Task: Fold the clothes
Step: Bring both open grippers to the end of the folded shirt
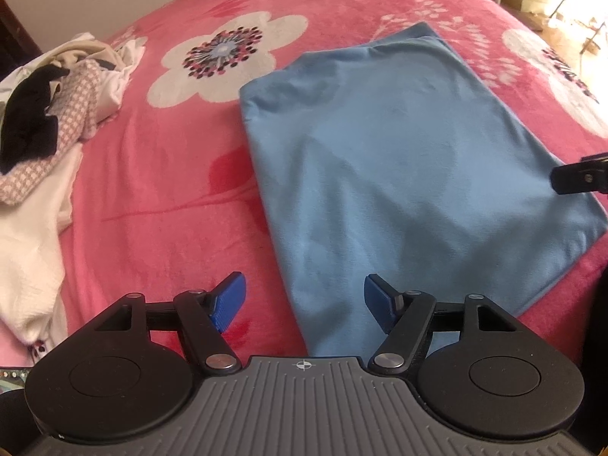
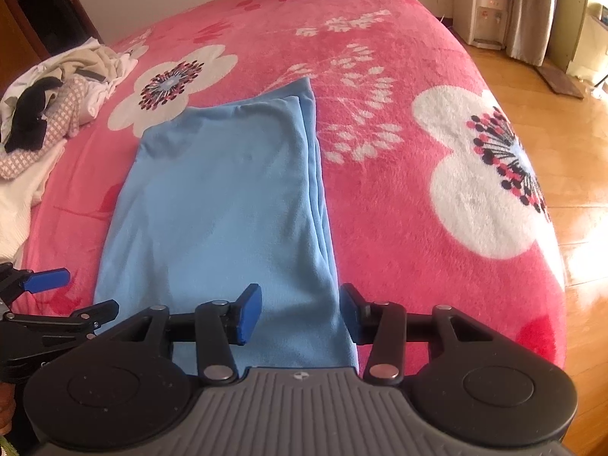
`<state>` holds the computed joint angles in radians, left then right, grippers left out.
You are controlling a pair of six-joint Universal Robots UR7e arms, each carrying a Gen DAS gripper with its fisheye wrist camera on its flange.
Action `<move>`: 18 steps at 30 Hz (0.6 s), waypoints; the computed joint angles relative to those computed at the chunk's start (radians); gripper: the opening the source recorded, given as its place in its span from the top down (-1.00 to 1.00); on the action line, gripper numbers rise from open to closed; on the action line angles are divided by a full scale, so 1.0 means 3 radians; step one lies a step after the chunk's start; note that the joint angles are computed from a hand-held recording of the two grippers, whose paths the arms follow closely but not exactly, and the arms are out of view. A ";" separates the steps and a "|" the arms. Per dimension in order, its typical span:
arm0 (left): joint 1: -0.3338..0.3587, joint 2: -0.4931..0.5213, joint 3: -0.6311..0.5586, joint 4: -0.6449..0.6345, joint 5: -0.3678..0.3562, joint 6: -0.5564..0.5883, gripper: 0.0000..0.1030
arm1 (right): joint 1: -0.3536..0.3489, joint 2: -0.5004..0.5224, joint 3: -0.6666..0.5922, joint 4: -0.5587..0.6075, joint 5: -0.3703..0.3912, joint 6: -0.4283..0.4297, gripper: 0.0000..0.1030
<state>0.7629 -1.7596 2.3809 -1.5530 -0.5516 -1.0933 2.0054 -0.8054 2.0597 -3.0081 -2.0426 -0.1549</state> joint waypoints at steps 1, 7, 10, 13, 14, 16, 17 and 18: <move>-0.0009 0.0002 -0.0014 0.0067 0.0016 -0.0042 -0.34 | -0.0007 -0.0002 -0.0002 0.0006 0.0007 0.0011 0.06; -0.0047 -0.0007 -0.0087 0.0340 0.0068 -0.0265 -0.34 | -0.0015 0.0004 -0.0018 0.0041 0.0010 0.0050 0.06; -0.0064 -0.0001 -0.0112 0.0440 0.0077 -0.0363 -0.34 | -0.0007 0.0004 -0.0014 0.0038 -0.0004 0.0052 0.06; -0.0079 0.0016 -0.0125 0.0533 0.0078 -0.0447 -0.35 | 0.0002 0.0004 -0.0006 0.0029 -0.0007 0.0045 0.06; -0.0076 0.0027 -0.0136 0.0563 0.0063 -0.0475 -0.35 | 0.0005 0.0005 -0.0003 0.0025 -0.0006 0.0040 0.06; -0.0070 0.0047 -0.0157 0.0627 0.0035 -0.0535 -0.35 | 0.0006 0.0005 -0.0005 0.0026 -0.0010 0.0031 0.06; -0.0069 0.0055 -0.0168 0.0664 0.0027 -0.0567 -0.35 | 0.0006 0.0006 -0.0007 0.0027 -0.0013 0.0027 0.06; -0.0069 0.0063 -0.0177 0.0699 0.0022 -0.0595 -0.35 | 0.0006 0.0006 -0.0009 0.0030 -0.0015 0.0028 0.06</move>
